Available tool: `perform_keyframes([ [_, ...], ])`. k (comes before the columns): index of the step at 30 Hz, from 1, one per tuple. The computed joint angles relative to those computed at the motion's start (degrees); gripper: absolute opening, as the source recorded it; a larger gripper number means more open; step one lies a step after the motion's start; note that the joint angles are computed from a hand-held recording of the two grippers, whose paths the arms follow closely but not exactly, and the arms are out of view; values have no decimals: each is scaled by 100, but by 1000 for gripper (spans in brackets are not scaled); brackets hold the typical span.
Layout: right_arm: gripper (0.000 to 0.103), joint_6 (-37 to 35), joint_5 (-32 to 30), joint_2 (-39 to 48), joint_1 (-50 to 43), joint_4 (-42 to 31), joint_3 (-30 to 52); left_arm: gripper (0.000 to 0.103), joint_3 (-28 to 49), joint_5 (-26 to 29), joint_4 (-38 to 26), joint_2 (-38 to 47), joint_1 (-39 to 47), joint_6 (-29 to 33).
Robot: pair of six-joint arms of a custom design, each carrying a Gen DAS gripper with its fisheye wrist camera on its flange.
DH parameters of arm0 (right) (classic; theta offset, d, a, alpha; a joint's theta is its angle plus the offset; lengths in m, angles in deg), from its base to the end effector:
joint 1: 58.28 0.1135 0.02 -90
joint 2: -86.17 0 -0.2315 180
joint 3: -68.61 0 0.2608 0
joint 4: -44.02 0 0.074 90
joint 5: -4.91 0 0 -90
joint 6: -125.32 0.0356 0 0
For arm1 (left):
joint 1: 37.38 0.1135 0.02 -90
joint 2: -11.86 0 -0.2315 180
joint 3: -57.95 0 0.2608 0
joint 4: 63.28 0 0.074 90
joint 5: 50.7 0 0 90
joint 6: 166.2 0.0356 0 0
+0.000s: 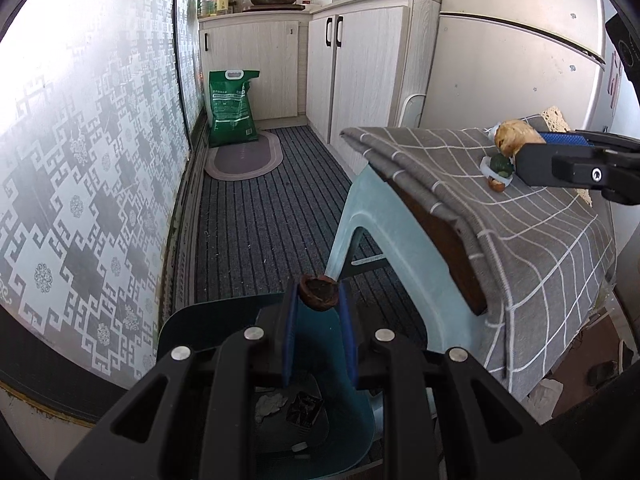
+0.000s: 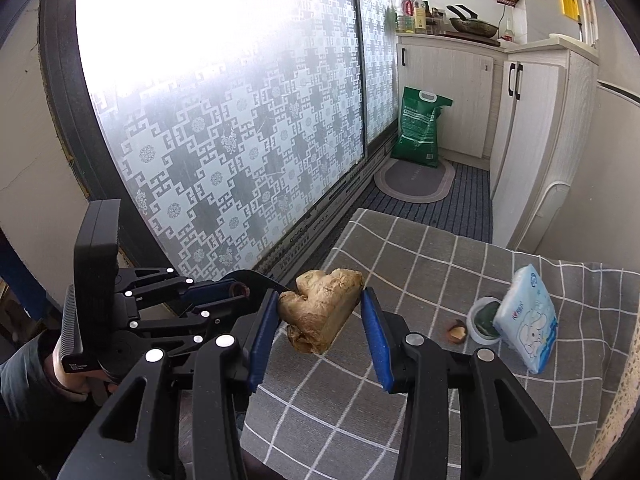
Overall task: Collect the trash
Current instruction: 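Open both tools over the teal bin to drop the ginger and walnut shell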
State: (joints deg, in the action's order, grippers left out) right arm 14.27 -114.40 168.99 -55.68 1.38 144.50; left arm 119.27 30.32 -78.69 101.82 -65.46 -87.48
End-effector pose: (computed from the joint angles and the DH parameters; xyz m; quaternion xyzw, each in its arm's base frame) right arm 0.3170 0.0318 0.2318 -0.2716 0.8707 0.1808 0.3680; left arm 0.2913 -0.1491 0.1441 0.1039 0.9125 -0.0632 0.3907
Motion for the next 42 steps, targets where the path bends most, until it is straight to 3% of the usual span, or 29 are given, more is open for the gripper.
perform_keyframes([
  [26,43,600,957,1162,1770,-74,546,22,-752,743,-77,553,1161,373],
  [37,43,698,1417,1921,2377,-95,844,21,-1592,929,281,-915,1681,325],
  [42,42,727,1489,2404,2512,-212,1111,14,-1929,1130,350,-1740,1955,269],
])
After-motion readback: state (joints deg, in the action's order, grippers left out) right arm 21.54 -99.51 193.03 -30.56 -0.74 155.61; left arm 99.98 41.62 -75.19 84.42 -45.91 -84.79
